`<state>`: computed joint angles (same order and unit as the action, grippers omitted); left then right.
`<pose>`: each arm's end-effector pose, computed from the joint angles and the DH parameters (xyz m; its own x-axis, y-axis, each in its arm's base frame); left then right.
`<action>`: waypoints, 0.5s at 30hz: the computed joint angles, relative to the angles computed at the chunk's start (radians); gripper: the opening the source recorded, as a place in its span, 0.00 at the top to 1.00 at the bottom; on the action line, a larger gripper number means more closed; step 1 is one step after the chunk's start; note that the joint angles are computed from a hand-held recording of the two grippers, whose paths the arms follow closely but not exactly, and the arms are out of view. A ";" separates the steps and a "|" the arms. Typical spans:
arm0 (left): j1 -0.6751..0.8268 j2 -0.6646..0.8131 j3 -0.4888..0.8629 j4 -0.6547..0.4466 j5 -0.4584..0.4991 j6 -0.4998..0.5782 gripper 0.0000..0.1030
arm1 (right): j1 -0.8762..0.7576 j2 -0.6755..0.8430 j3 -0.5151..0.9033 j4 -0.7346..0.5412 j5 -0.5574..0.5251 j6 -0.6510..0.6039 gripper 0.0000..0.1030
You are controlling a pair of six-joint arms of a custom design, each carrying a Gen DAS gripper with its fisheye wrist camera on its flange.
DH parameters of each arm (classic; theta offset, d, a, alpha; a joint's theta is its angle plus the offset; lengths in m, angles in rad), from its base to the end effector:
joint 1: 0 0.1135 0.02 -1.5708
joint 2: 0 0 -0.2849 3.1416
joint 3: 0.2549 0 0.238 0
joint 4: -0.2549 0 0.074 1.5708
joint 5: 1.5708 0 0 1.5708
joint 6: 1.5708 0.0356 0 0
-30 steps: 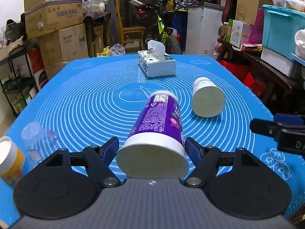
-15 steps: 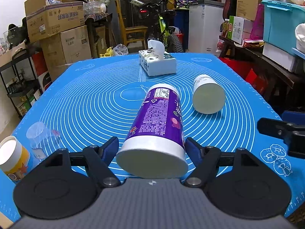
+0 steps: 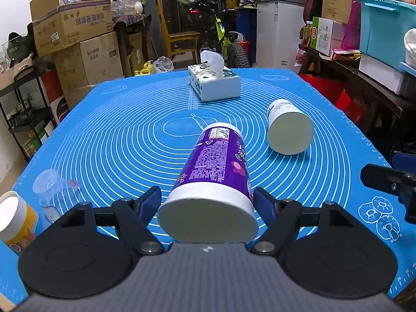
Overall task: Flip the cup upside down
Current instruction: 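Lift the purple cup with the left tool and pull it back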
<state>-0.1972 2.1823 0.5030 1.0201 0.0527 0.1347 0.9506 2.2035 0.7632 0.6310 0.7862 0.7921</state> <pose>0.2986 -0.0616 0.0442 -0.5634 0.2493 -0.7877 0.3150 0.9462 0.0742 0.2218 0.2672 0.0509 -0.5027 0.1615 -0.8492 0.0950 0.9868 0.1314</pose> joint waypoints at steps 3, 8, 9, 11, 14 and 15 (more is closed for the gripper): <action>0.000 -0.011 0.008 -0.027 0.004 -0.003 0.24 | 0.003 -0.005 -0.004 -0.002 0.003 0.003 0.23; 0.004 -0.013 0.012 -0.041 0.008 -0.013 0.12 | 0.004 -0.008 -0.006 -0.004 0.004 0.003 0.23; 0.002 -0.013 0.008 -0.033 0.003 -0.011 0.11 | 0.003 -0.006 -0.005 -0.004 0.002 0.003 0.23; 0.006 -0.015 0.000 -0.019 0.008 -0.008 0.10 | 0.003 -0.006 -0.005 -0.003 0.003 0.003 0.23; 0.011 -0.024 -0.007 -0.015 0.024 -0.009 0.09 | 0.008 -0.012 -0.004 -0.010 0.006 0.004 0.23; 0.013 -0.027 -0.010 -0.013 0.027 -0.009 0.09 | 0.009 -0.016 -0.005 -0.013 0.007 0.004 0.23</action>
<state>-0.1838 2.1555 0.4935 1.0069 0.0801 0.1259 0.9599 2.1877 0.7582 0.6180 0.7934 0.7956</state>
